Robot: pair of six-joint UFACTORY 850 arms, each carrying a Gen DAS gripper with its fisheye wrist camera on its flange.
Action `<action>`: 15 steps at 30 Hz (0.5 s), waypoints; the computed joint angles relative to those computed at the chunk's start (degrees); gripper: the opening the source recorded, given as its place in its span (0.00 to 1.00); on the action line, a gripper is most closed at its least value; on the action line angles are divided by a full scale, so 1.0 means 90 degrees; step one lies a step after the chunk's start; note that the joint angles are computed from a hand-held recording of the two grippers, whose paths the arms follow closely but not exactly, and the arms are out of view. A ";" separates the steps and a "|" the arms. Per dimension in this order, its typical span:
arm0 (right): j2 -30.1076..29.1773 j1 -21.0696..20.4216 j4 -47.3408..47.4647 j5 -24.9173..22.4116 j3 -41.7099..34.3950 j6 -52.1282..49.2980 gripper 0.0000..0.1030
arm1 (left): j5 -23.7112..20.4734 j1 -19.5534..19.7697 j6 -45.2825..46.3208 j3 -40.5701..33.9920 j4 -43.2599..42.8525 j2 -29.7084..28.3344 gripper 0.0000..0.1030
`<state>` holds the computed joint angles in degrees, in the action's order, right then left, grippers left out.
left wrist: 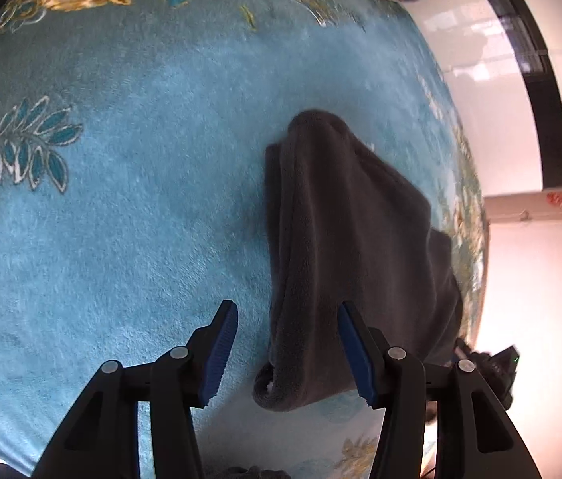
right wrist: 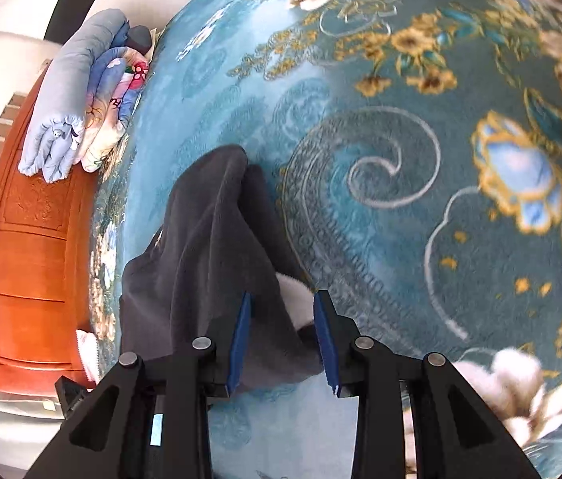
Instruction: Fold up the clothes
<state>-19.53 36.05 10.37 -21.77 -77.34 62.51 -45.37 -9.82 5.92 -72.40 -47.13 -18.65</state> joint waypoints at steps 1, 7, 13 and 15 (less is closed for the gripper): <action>-0.0043 0.0019 0.0042 0.0040 -0.0016 0.0006 0.33 | -0.0060 -0.0086 -0.0199 -0.0119 0.0326 -0.0057 0.52; -0.0318 0.0178 -0.0462 -0.0128 -0.0435 0.0321 0.27 | -0.0223 -0.0628 -0.1132 -0.0686 0.1949 -0.0268 0.31; -0.0519 0.0338 -0.0968 -0.0903 -0.1031 0.0070 0.08 | -0.0077 -0.1042 -0.2159 -0.0877 0.3393 -0.0272 0.10; -0.0366 0.0322 -0.1627 -0.1021 -0.0972 0.0587 0.07 | 0.0026 -0.1039 -0.2478 -0.0792 0.3538 -0.0205 0.10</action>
<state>-22.83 38.94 -4.27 -30.97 -86.09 67.80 -45.13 -19.17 -16.38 -79.52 -15.29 -20.49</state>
